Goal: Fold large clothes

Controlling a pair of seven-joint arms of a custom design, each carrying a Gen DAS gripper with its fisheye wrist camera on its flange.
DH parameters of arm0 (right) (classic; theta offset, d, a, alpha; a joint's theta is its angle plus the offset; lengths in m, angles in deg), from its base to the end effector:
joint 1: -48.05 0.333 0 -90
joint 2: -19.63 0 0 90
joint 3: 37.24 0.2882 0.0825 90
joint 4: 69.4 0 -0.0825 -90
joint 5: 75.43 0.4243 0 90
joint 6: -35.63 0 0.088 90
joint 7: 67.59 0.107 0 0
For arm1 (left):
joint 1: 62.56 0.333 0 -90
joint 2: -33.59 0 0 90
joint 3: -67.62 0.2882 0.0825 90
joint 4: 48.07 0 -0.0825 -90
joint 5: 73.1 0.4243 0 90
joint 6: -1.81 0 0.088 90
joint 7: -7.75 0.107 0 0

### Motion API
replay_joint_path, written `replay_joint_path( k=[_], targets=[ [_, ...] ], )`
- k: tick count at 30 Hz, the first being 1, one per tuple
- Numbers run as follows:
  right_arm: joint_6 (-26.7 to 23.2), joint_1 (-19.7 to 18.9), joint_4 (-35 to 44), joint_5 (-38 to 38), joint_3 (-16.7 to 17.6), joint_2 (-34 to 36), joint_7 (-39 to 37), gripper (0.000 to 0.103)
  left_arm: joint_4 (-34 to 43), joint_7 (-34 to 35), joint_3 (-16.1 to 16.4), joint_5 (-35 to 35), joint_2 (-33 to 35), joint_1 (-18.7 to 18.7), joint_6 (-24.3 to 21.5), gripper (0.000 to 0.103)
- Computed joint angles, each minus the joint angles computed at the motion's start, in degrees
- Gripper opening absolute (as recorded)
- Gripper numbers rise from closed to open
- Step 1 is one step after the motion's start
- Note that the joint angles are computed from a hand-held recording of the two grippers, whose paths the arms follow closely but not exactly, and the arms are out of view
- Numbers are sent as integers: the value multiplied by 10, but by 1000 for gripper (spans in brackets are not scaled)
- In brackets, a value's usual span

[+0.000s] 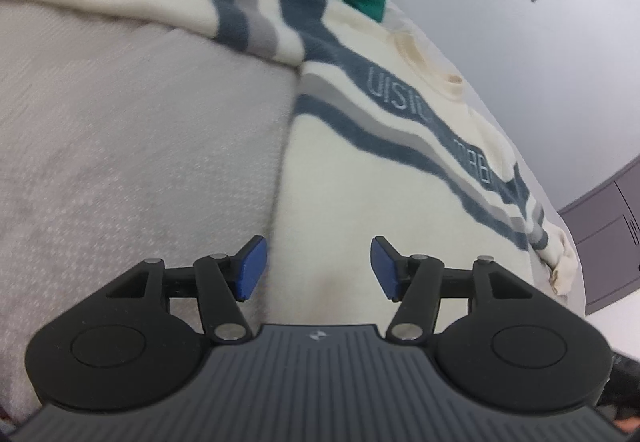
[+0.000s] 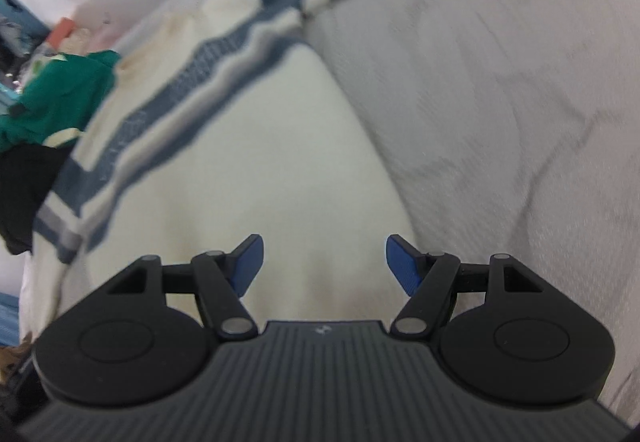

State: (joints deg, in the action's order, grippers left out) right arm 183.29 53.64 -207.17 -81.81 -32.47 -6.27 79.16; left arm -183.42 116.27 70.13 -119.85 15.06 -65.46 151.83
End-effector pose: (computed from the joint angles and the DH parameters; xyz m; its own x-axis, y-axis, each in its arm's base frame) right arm 0.4980 0.0952 0.5105 -0.5353 -0.7414 -0.4047 -0.6030 0.6709 -0.4316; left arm 0.5317 0.0136 0.4665 0.0774 -0.8435 0.5315 -0.7848 -0.3803 -0.4893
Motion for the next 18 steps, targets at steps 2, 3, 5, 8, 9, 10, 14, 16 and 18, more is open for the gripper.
replay_joint_path(
  k=[2, 3, 5, 8, 9, 10, 14, 16, 18],
  targets=[
    [4, -2, -5, 2, 1, -1, 11, 70, -2, -22, -1, 8, 1, 7, -4, 64],
    [-1, -9, 1, -13, 9, 4, 17, 70, -1, -33, -2, 13, 3, 10, -6, 64],
    [-10, -12, 9, -27, 12, 13, 20, 70, 2, -53, -3, 21, 9, 15, -17, 64],
    [-14, -11, 9, -27, 6, 23, 26, 70, 4, -79, -6, 35, 16, 23, -31, 64],
    [-17, -15, 10, -34, 10, 25, 38, 70, 2, -82, -5, 32, 17, 23, -34, 64],
    [-22, -19, 11, -42, 13, 29, 51, 70, 2, -81, -3, 26, 17, 22, -41, 65],
    [-38, -15, 19, -50, 9, 46, 61, 71, -1, -70, -4, 16, 15, 19, -64, 65],
    [-40, -6, 27, -48, 4, 58, 50, 72, -1, -66, -2, 2, 14, 16, -86, 65],
    [-36, 6, 29, -38, -3, 61, 25, 72, -8, -62, -1, -10, 6, 15, -104, 65]
  ],
)
